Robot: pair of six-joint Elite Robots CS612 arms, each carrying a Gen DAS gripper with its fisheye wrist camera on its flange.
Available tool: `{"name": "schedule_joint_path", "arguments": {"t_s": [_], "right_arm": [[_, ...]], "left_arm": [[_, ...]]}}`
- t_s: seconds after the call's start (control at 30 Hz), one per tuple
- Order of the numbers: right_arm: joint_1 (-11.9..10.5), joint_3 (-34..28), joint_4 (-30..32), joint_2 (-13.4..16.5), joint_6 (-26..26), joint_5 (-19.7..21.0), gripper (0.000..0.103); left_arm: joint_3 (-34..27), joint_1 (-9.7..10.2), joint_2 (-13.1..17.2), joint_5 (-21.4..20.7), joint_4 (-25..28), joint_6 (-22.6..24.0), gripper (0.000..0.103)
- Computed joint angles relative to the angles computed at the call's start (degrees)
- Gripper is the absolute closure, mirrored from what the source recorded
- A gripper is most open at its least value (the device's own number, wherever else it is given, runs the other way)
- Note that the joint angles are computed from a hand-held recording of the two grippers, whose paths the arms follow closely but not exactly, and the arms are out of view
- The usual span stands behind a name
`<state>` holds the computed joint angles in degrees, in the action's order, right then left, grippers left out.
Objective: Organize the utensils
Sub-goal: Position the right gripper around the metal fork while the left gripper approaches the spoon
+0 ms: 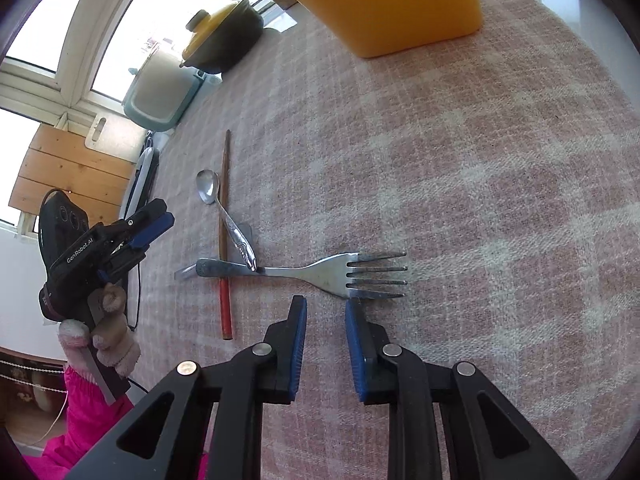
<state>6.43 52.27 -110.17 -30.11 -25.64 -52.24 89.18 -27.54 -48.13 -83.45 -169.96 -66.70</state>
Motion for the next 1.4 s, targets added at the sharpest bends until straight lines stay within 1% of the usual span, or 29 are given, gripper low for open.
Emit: {"name": "schedule_joint_path", "arguments": {"t_s": [0.17,0.37,0.53,0.63,0.73,0.97,1.0,1.03,1.07,1.1,1.13,1.17,1.2,1.27,1.4], "right_arm": [[0.28,-2.10,-1.59,1.41,2.56,1.06,0.083],[0.34,-5.62,-0.67,3.49,5.16,3.26,0.083],[0.27,-8.03,-0.92,4.99,7.94,4.49,0.083],[0.38,-8.36,-2.65,5.25,9.40,3.92,0.080],[0.61,-9.02,-2.87,5.51,9.15,3.72,0.075],[1.34,-9.31,-5.21,5.54,9.57,1.23,0.073],[1.46,-9.26,-5.55,5.49,9.18,0.83,0.072],[1.58,-9.06,-6.09,5.38,9.03,0.39,0.072],[1.68,-8.93,-6.70,5.33,9.13,0.04,0.072],[1.78,-8.82,-7.22,5.29,9.21,-0.19,0.072],[1.87,-8.80,-7.71,5.31,9.28,-0.48,0.072],[1.97,-8.82,-8.21,5.35,9.45,-0.73,0.072],[2.09,-8.80,-8.71,5.37,9.65,-0.96,0.072],[2.38,-8.74,-9.84,5.39,9.65,-1.73,0.072],[3.02,-8.80,-12.38,5.53,9.81,-4.04,0.078]], "left_arm": [[-1.20,0.71,1.36,-1.25,-0.56,-0.81,0.063],[-2.08,1.34,2.72,-3.25,-1.83,-1.67,0.063],[-2.44,1.63,3.24,-3.41,-3.13,-2.06,0.063],[-2.57,1.65,3.36,-3.21,-3.33,-1.88,0.063],[-2.95,1.56,3.51,-2.63,-2.97,-1.14,0.063],[-4.54,1.18,4.00,-0.49,-0.68,1.48,0.063],[-4.78,1.11,4.11,-0.17,-0.39,1.99,0.064],[-5.07,1.04,4.25,0.17,-0.04,2.47,0.068],[-5.39,0.98,4.39,0.40,0.65,2.61,0.078],[-5.59,0.98,4.54,0.39,1.00,2.49,0.084],[-5.75,0.96,4.67,0.57,1.05,2.41,0.087],[-5.75,0.92,4.69,0.78,1.16,2.46,0.092],[-5.76,0.88,4.70,0.95,1.32,2.63,0.095],[-5.91,0.75,4.75,1.55,1.67,3.03,0.096],[-6.04,0.57,4.77,2.40,1.61,3.58,0.100]]}}
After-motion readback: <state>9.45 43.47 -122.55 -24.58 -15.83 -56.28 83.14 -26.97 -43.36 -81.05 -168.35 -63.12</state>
